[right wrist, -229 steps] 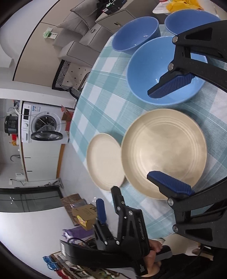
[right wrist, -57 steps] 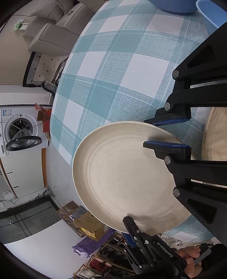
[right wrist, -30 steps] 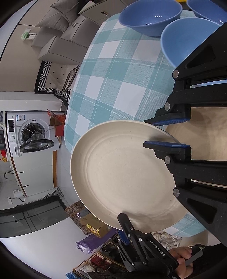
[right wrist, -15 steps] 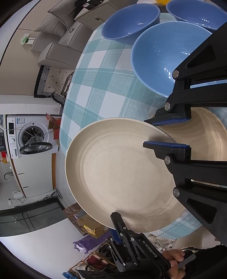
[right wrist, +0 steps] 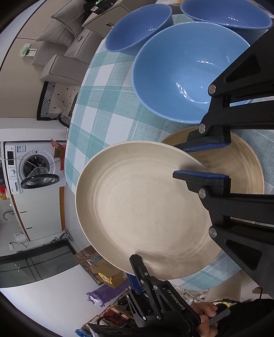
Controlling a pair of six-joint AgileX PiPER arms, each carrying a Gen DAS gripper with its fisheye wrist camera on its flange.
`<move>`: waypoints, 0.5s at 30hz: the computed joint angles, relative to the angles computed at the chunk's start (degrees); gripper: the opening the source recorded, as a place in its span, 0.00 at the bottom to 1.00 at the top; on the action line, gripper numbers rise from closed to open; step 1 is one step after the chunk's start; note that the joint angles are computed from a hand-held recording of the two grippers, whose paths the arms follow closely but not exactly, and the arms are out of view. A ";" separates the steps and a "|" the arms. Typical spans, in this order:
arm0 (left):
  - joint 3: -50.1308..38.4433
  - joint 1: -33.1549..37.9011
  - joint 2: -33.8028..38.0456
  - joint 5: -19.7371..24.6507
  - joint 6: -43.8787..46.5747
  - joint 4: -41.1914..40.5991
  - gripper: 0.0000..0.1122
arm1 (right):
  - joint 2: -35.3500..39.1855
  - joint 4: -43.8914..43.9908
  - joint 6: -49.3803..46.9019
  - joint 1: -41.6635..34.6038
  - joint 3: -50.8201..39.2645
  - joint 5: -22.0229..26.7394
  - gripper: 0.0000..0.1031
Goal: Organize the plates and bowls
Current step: 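Lift the cream plate with both tools and carry it toward the plate stack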
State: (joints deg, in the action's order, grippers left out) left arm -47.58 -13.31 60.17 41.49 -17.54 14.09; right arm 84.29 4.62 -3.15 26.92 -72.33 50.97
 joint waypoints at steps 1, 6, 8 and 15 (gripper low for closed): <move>0.33 -0.31 0.06 0.00 -0.30 0.04 0.16 | -0.12 0.04 0.05 -0.02 0.53 -0.23 0.17; 1.51 -2.55 0.04 0.18 -2.52 1.60 0.16 | -1.54 -0.59 0.66 0.10 3.80 -1.43 0.17; 1.86 -3.57 -0.02 0.28 -3.82 2.61 0.16 | -2.08 -1.00 1.09 0.25 4.77 -1.72 0.17; 2.17 -4.91 -0.03 0.65 -4.87 3.34 0.16 | -3.46 -0.77 0.55 0.14 6.93 -2.12 0.17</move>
